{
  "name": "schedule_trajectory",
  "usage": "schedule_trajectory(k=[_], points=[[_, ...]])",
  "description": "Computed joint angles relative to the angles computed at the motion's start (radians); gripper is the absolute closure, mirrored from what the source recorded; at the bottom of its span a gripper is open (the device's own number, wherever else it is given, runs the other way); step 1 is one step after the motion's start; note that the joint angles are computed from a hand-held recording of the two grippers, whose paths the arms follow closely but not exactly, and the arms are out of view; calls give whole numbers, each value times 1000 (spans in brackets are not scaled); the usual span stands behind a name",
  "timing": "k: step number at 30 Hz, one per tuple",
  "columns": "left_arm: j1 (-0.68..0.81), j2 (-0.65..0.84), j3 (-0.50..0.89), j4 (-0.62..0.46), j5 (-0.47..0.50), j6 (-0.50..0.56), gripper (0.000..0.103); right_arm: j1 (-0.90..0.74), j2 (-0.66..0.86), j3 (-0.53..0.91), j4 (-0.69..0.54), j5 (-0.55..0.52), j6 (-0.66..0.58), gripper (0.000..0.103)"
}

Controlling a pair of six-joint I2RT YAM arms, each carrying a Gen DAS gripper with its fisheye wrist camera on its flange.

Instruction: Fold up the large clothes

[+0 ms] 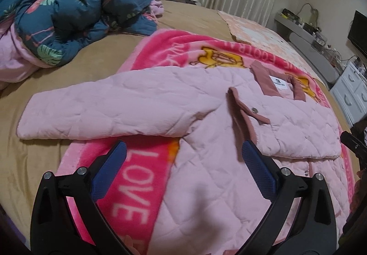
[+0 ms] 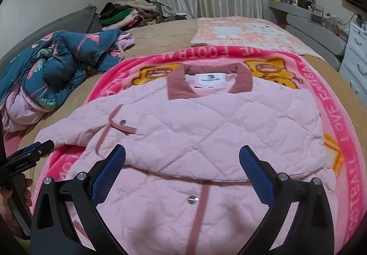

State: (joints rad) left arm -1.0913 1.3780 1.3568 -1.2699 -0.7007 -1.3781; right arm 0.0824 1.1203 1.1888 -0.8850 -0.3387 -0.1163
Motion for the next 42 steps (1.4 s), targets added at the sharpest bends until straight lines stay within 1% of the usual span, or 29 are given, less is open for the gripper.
schedule_trajectory(k=[8,12,15,19,21,23,25,30,33,37,39,42], points=[[19,-67,-47,-34,-8,-29,9,164,11,25,18,93,74,4],[44,-104,-79,-98,-17,-78,9,255,25,41,30,137,113,4],[70,-141,-113,-108,-3,-94,9,329,44,58,42,171,144,4],[112,-201,-169,-98,25,-102,9,430,83,87,59,218,177,4],[144,-250,-204,-79,50,-86,9,475,103,103,64,239,192,4],[165,-280,-221,-109,54,-105,9,527,132,125,71,262,207,4],[192,-311,-239,-119,63,-97,9,568,157,143,78,280,217,4],[259,-394,-273,-178,62,-120,9,656,229,188,96,312,242,4],[334,-446,-306,-170,86,-87,9,704,274,211,106,327,258,4],[461,-515,-363,-126,148,-11,9,760,334,250,117,335,276,4],[527,-552,-396,-86,194,32,9,784,363,276,115,340,277,4],[604,-575,-427,-54,236,86,9,824,422,332,107,361,268,4]])
